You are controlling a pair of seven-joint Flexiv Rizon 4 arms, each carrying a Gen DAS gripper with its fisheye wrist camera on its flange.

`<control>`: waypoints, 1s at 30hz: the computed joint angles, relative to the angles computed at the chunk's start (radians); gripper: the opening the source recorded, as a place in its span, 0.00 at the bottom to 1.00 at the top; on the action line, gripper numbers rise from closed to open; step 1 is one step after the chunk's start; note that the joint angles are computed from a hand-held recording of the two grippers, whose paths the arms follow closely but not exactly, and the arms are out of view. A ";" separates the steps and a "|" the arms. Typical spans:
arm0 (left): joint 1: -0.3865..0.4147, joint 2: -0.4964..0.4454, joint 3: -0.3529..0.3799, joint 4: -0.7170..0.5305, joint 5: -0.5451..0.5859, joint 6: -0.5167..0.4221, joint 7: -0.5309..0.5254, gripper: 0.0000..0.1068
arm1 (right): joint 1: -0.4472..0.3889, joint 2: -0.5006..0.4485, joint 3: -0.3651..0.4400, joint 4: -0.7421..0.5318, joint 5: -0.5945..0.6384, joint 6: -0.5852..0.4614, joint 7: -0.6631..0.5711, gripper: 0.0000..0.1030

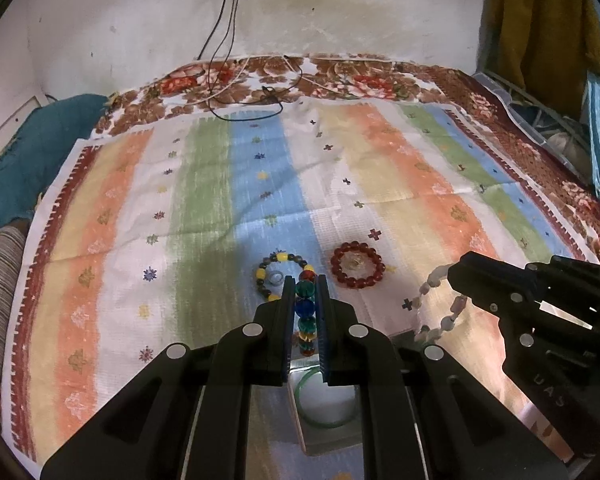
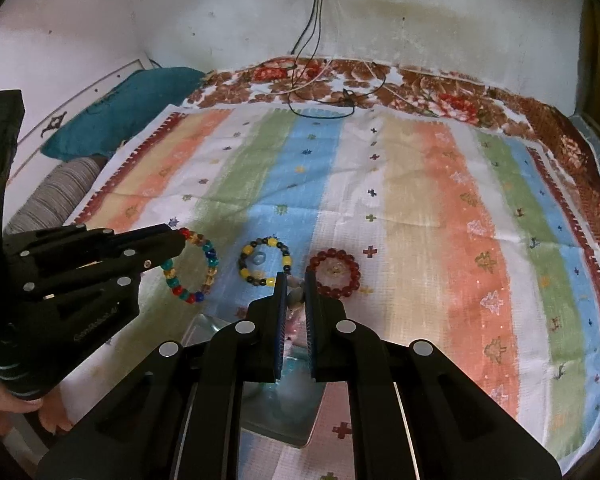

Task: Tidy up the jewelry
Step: 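Lift both held bracelets and carry them over the silver tin, then open both tools to drop the bracelets into the tin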

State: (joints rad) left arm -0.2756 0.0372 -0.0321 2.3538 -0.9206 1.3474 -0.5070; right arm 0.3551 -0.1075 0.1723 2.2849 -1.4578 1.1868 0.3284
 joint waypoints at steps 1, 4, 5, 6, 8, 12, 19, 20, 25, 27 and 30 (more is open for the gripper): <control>-0.002 0.004 0.000 0.003 -0.006 0.001 0.005 0.09 | 0.000 0.001 0.001 0.001 -0.001 0.000 0.001 0.09; -0.010 0.019 0.004 0.015 -0.023 0.003 0.021 0.09 | 0.007 0.013 0.009 0.010 -0.003 -0.018 0.003 0.09; -0.014 0.025 0.006 0.019 -0.029 0.003 0.027 0.09 | 0.009 0.017 0.011 0.012 -0.004 -0.024 0.006 0.09; -0.018 0.031 0.007 0.025 -0.036 0.005 0.034 0.09 | 0.011 0.020 0.014 0.016 -0.005 -0.026 0.010 0.09; -0.026 0.039 0.010 0.033 -0.046 0.012 0.044 0.09 | 0.012 0.026 0.016 0.021 -0.008 -0.028 0.020 0.09; -0.039 0.055 0.018 0.048 -0.056 0.017 0.053 0.09 | 0.013 0.040 0.022 0.031 -0.017 -0.026 0.036 0.09; -0.056 0.093 0.035 0.074 -0.071 -0.003 0.067 0.09 | 0.013 0.055 0.030 0.049 -0.029 -0.017 0.057 0.09; -0.059 0.100 0.037 0.080 -0.073 -0.007 0.070 0.09 | 0.014 0.057 0.030 0.052 -0.030 -0.016 0.058 0.09; -0.070 0.122 0.046 0.099 -0.072 -0.008 0.069 0.09 | 0.020 0.065 0.038 0.064 -0.027 -0.018 0.069 0.09; -0.073 0.134 0.051 0.109 -0.067 -0.014 0.066 0.09 | 0.021 0.066 0.039 0.068 -0.028 -0.013 0.073 0.09; -0.076 0.146 0.057 0.120 -0.058 -0.020 0.058 0.09 | 0.021 0.068 0.039 0.075 -0.038 -0.007 0.091 0.09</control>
State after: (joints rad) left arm -0.3515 0.1837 0.0245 2.4736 -0.9785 1.3277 -0.4491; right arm 0.3762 -0.0399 0.2108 2.3603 -1.4960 1.1799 0.4197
